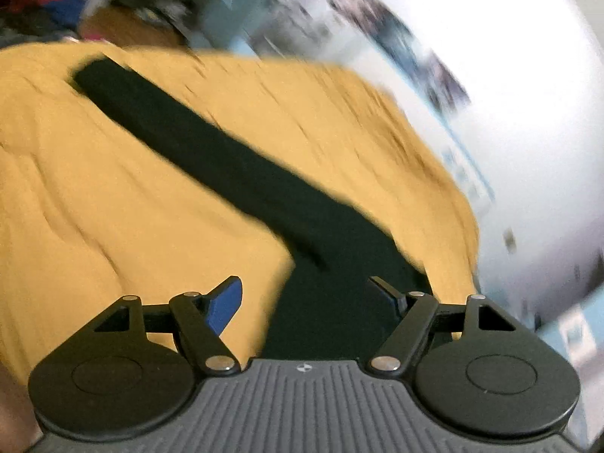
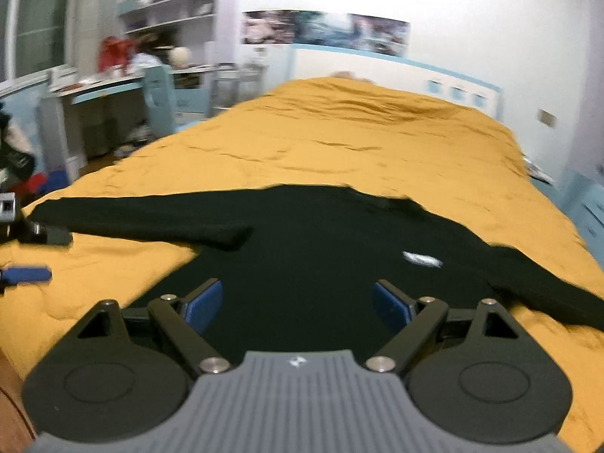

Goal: Fold small clothes

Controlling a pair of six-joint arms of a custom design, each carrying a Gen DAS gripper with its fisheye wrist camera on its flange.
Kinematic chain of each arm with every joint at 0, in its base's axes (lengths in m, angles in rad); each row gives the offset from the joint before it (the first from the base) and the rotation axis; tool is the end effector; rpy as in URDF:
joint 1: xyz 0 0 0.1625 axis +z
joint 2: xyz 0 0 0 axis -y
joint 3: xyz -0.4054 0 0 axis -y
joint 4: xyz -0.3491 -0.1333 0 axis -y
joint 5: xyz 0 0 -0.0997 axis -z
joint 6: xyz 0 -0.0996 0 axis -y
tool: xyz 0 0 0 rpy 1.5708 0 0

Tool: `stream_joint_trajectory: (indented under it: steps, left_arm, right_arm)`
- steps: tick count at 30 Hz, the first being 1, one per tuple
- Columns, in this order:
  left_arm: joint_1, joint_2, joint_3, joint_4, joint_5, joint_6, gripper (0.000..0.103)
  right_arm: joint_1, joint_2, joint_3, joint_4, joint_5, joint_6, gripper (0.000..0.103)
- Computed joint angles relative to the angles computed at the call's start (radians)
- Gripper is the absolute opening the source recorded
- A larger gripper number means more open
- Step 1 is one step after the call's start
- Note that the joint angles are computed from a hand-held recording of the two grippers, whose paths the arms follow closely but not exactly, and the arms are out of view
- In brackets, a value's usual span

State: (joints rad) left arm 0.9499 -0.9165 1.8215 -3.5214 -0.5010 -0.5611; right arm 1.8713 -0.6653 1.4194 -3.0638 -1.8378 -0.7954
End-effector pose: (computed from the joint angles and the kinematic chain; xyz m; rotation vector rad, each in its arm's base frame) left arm -0.1427 -0.5788 0.2719 -0.6754 2.1901 -1.7540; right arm 0.3129 -0.6482 0.1699 1.2259 -2.2656 0.8812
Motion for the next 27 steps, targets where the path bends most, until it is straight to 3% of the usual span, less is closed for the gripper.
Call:
stream_joint_trajectory:
  steps: [4, 8, 10, 12, 15, 23, 24, 26, 27]
  left_arm:
    - [0.079, 0.002, -0.015, -0.291, 0.033, 0.138, 0.087]
    - [0.159, 0.011, -0.090, -0.417, 0.071, 0.285, 0.087]
    - [0.199, 0.004, -0.132, -0.365, 0.075, 0.251, 0.084]
    - [0.247, -0.022, -0.153, -0.263, 0.059, 0.138, 0.078]
    - [0.302, -0.016, -0.192, -0.235, 0.015, 0.077, 0.073]
    - [0.383, 0.026, -0.249, -0.303, -0.068, 0.123, 0.072]
    - [0.390, 0.034, -0.253, -0.317, -0.088, 0.141, 0.068]
    - [0.388, 0.035, -0.264, -0.294, -0.058, 0.139, 0.043]
    - [0.386, 0.033, -0.259, -0.301, -0.057, 0.140, 0.036]
  right_arm:
    - [0.013, 0.137, -0.144, 0.026, 0.046, -0.012, 0.083]
    - [0.017, 0.268, -0.317, 0.123, 0.103, 0.051, 0.083]
    - [0.022, 0.333, -0.406, 0.174, 0.121, 0.063, 0.083]
    - [0.031, 0.393, -0.485, 0.217, 0.121, 0.064, 0.083]
    - [0.044, 0.461, -0.566, 0.259, 0.102, 0.060, 0.083]
    - [0.033, 0.512, -0.620, 0.356, 0.059, 0.072, 0.083]
    - [0.032, 0.516, -0.624, 0.362, 0.046, 0.075, 0.083]
    - [0.031, 0.519, -0.632, 0.377, 0.025, 0.078, 0.083]
    - [0.029, 0.516, -0.630, 0.379, 0.017, 0.079, 0.083]
